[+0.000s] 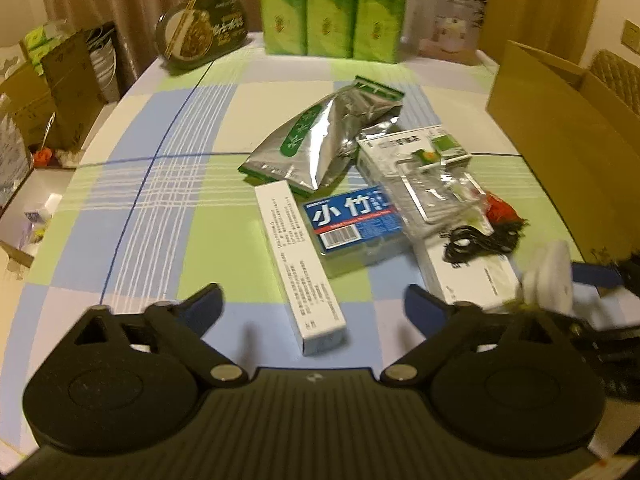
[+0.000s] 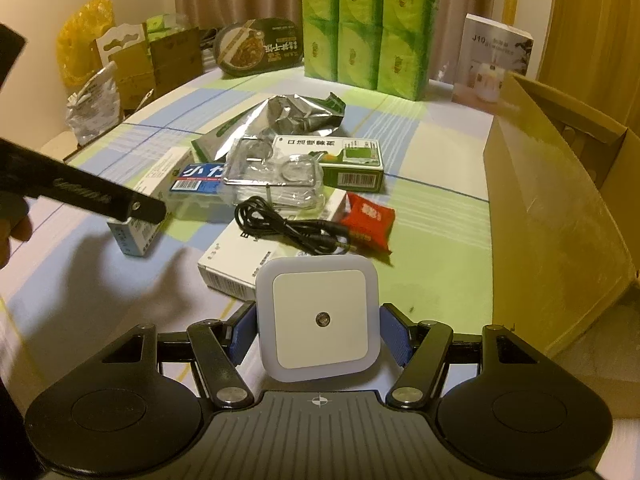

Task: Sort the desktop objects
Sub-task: 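Grasp the white square night light with the right gripper while the left gripper grasps the white tube box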

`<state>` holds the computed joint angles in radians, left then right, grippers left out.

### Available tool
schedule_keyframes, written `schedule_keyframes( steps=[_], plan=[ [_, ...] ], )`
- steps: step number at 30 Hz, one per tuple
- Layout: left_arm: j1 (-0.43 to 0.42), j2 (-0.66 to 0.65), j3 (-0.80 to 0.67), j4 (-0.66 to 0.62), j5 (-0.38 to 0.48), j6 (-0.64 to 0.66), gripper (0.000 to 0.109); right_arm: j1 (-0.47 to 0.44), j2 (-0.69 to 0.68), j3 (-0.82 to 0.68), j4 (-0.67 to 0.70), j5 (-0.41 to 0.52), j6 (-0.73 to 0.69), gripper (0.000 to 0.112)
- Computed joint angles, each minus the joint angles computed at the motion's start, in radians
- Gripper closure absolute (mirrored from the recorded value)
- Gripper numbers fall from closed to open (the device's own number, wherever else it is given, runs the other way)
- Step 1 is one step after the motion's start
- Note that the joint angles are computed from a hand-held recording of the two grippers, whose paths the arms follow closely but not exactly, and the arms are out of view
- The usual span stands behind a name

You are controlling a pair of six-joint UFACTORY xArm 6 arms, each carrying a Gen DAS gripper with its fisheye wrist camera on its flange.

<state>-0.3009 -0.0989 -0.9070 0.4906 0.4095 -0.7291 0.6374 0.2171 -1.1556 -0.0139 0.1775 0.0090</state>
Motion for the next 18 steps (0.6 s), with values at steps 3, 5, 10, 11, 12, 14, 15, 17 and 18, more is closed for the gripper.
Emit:
schedule_keyframes(
  steps=[3, 5, 10, 11, 12, 14, 15, 17, 18],
  plan=[
    [0.01, 0.03, -0.017, 0.019, -0.007, -0.015, 0.039, 0.002, -0.006, 0.011, -0.023, -0.002, 0.024, 0.05],
    [0.014, 0.051, -0.03, 0.029, -0.006, -0.019, 0.05, 0.003, -0.009, 0.012, -0.019, 0.0, 0.023, 0.05],
    [0.011, 0.065, -0.041, 0.056, 0.036, -0.055, 0.085, 0.002, -0.03, 0.031, -0.037, 0.002, 0.046, 0.05],
    [0.008, 0.053, -0.03, 0.038, 0.036, -0.051, 0.085, 0.002, -0.036, 0.036, -0.048, 0.006, 0.058, 0.05],
    [0.005, 0.038, -0.017, 0.017, 0.039, -0.045, 0.085, 0.002, -0.044, 0.042, -0.055, 0.011, 0.067, 0.05],
    [-0.014, -0.001, 0.014, -0.006, 0.063, -0.045, 0.085, 0.001, -0.064, 0.058, -0.07, 0.025, 0.082, 0.05],
    [-0.025, -0.025, 0.033, -0.02, 0.074, -0.044, 0.085, 0.0, -0.076, 0.065, -0.092, 0.04, 0.1, 0.05],
    [-0.052, -0.074, 0.066, -0.045, 0.103, -0.049, 0.085, -0.004, -0.102, 0.082, -0.152, 0.072, 0.154, 0.05],
    [-0.067, -0.099, 0.083, -0.058, 0.117, -0.052, 0.086, -0.004, -0.113, 0.09, -0.17, 0.087, 0.168, 0.05]
  ],
)
